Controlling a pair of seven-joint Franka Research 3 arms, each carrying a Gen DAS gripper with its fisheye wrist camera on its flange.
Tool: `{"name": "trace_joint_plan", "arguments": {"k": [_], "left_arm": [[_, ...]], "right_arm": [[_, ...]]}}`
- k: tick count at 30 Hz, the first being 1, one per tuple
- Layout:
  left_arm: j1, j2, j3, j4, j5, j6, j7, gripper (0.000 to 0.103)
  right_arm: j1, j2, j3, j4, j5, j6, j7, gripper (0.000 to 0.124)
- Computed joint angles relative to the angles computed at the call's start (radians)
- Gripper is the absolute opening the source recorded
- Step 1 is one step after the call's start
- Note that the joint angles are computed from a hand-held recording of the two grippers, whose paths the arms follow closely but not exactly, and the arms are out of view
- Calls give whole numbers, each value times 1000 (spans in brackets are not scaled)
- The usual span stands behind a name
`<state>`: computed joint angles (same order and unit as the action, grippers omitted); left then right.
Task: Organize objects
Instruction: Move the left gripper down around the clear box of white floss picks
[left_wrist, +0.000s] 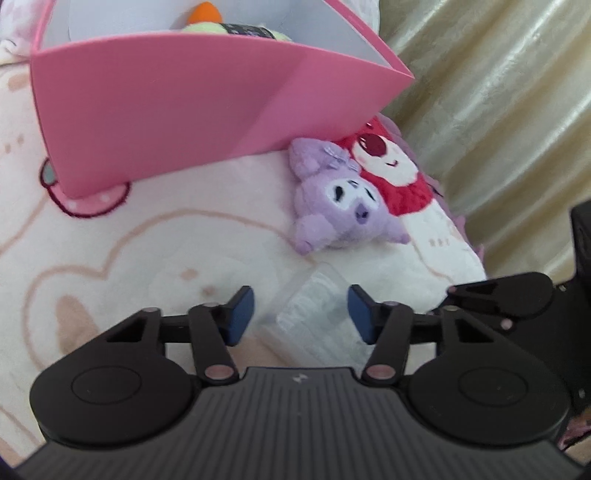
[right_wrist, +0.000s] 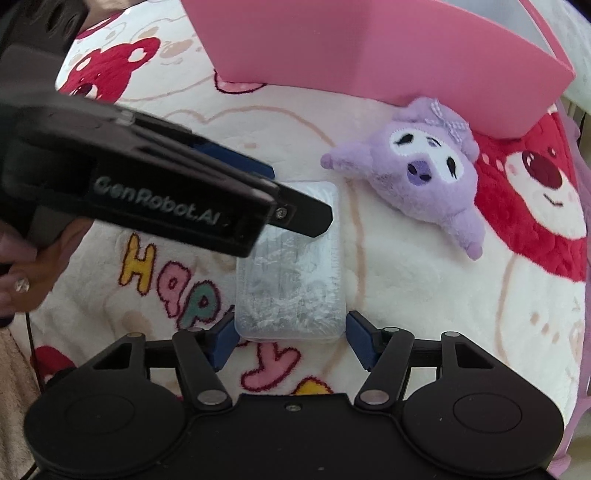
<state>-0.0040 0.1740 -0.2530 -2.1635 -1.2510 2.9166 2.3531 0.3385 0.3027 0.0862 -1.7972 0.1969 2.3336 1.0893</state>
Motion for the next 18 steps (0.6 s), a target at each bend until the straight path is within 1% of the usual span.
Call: {"name": "trace_joint_plan", "arguments": {"k": [2,4,6,8,9,11,14,16,17,18], "left_arm": [[-6,-7,-1,-7,22,4,6,49],[-9,-10,3,-11,51,-2,-31,48],[-3,-17,6,-15,60,-27,-54,47],[5,-28,25,-20,116,-98,-133,47],[11,-32,31,-22,122,-127,-159,47],[22,-43,42,-30,112,-185,-189,47],[29,-55,58,-46,80,-253,-225,47],[30,-58,68,-50,73,-285,-258,46],[29,-60,72,-54,65,-289,-272,46],[27,-62,74,-58,57,-288,-284,46]], "right_arm": [[-4,4,-4,8,7,-16,17,69],[-7,7,-9,16,8,-32,40,69],[-9,10,-13,21,7,-42,63,69],[-11,4,-14,11,5,-31,74,69],[-10,-1,-14,2,0,-21,77,69],[-11,-13,-12,-20,3,1,80,70],[-21,-20,-3,-28,29,12,59,70],[-29,-24,9,-33,70,24,31,71],[-31,-28,14,-42,92,36,19,74],[-29,-31,15,-48,102,50,16,74]]}}
